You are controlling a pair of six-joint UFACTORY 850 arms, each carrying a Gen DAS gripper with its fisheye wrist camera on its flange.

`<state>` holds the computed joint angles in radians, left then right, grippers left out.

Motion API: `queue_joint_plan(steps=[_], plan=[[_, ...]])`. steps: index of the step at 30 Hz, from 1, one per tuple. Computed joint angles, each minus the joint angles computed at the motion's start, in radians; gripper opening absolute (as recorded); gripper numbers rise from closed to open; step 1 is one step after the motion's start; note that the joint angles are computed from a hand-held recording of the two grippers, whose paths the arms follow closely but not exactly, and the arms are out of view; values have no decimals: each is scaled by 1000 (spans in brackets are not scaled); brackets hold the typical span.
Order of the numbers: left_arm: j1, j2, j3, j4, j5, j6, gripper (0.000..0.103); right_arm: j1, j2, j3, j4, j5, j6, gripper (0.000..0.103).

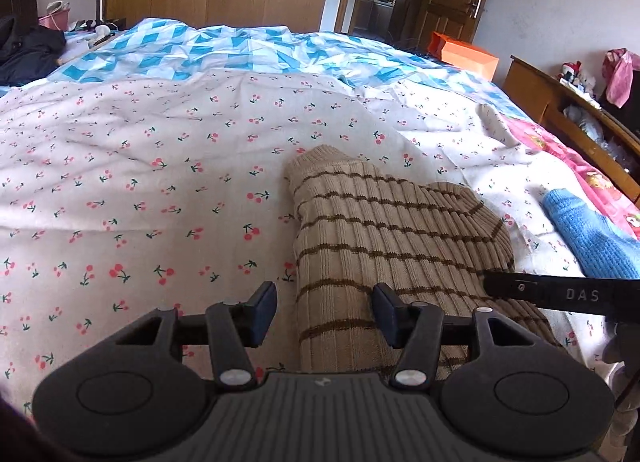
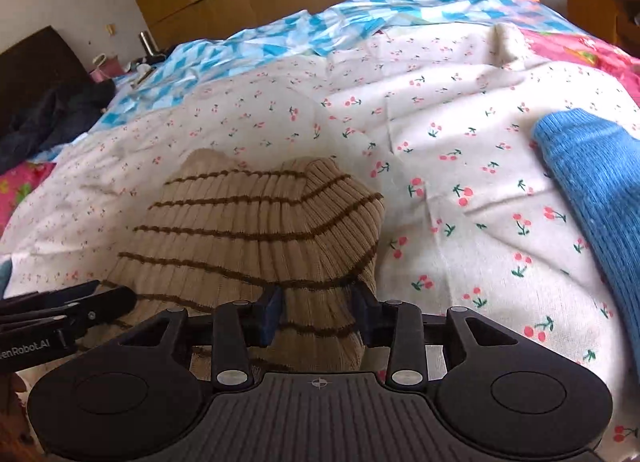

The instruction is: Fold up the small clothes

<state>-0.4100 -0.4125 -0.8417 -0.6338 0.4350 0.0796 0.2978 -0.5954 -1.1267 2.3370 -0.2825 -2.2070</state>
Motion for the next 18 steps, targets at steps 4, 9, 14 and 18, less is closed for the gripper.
queue_joint_plan(steps=[4, 9, 14, 18], plan=[[-32, 62, 61, -66, 33, 55, 58, 4, 100, 104, 114, -60, -135, 37], [-84, 102, 128, -159, 59, 137, 59, 14, 183, 220, 12, -115, -67, 38], [-104, 101, 136, -231, 20, 175, 59, 62, 157, 230, 293, -8, -369, 38], [-125, 119, 155, -261, 34, 195, 59, 70, 215, 273, 337, -45, -397, 39]])
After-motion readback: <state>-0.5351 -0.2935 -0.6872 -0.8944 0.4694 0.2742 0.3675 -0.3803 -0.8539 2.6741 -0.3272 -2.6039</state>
